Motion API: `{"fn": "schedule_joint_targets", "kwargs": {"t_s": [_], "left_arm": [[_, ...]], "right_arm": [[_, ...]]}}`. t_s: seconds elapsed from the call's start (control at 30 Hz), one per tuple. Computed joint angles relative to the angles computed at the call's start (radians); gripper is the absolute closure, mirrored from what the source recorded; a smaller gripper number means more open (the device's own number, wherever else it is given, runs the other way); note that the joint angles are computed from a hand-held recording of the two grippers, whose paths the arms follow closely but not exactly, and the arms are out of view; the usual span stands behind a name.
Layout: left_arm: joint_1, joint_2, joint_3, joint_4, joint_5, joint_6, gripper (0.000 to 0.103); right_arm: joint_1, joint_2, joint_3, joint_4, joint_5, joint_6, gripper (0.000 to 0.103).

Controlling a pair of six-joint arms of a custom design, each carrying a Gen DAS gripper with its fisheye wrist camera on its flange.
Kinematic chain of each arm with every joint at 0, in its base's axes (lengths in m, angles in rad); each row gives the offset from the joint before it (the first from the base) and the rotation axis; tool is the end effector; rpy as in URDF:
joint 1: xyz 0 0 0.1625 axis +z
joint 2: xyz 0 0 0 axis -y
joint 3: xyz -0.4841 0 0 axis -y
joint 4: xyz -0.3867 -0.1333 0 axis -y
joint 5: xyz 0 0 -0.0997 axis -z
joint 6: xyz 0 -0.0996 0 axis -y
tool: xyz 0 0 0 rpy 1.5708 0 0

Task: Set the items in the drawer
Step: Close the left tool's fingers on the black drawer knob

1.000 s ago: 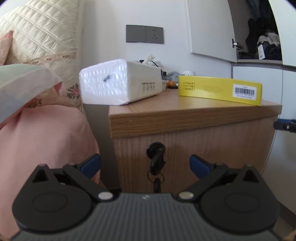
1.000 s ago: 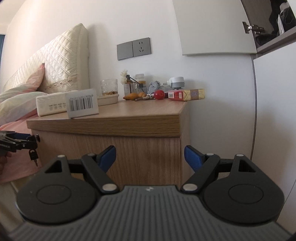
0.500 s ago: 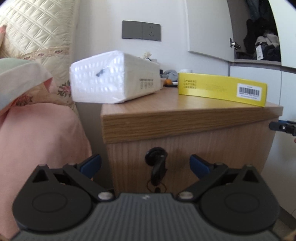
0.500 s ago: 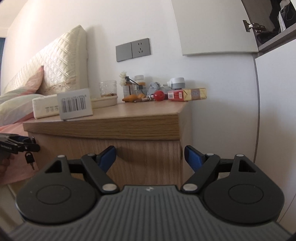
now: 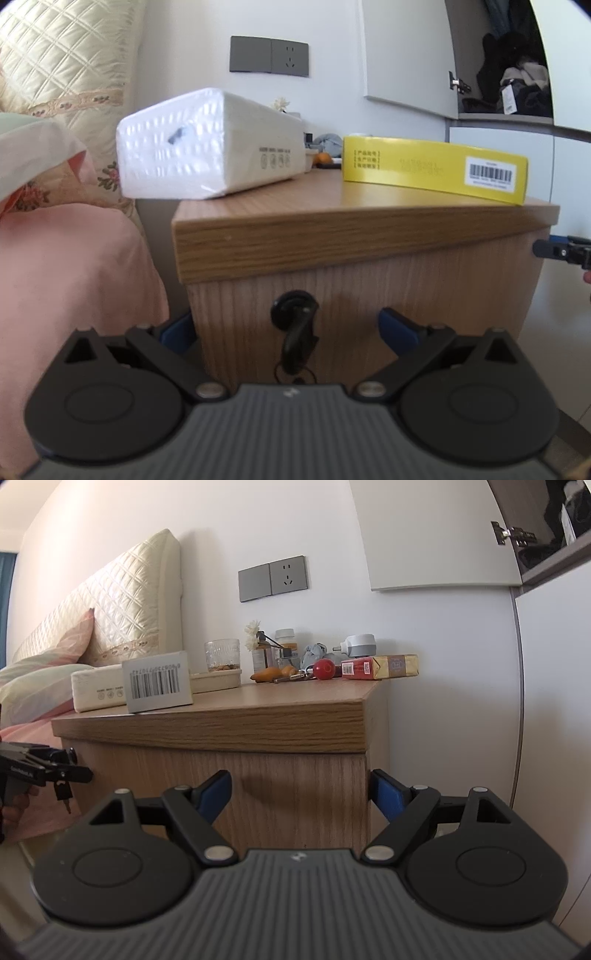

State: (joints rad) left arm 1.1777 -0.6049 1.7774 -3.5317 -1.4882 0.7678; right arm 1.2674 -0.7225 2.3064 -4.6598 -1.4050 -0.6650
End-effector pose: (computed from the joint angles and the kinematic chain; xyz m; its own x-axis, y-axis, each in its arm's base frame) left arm -0.1331 -0.6905 0.0821 -0.4909 0.6881 -0.5344 0.8492 0.2409 -0.4699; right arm 0.0047 -0.4863 0.1890 -0.7915 0.0695 0.6072 -0.5957 0.1341 -0.7919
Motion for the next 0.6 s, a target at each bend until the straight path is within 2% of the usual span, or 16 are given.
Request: {"fn": "schedule_joint_targets", "kwargs": {"t_s": [0.17, 0.27, 0.4, 0.6], "left_arm": [[-0.001, -0.002, 0.004, 0.0, 0.002, 0.005, 0.001], [0.0, -0.004, 0.006, 0.005, 0.0, 0.019, 0.001], [0.003, -0.007, 0.009, 0.009, -0.008, 0.041, 0.001], [0.004, -0.01, 0.015, 0.005, -0.013, 0.04, 0.001]], "right_arm": [[0.009, 0.011, -0.006, -0.012, -0.014, -0.007, 0.017], [0.0, 0.002, 0.0, -0.005, 0.009, 0.037, 0.016], [-0.001, 0.002, 0.004, 0.007, 0.012, -0.036, 0.015], [-0.014, -0.02, 0.021, 0.039, 0.041, -0.049, 0.015]]}}
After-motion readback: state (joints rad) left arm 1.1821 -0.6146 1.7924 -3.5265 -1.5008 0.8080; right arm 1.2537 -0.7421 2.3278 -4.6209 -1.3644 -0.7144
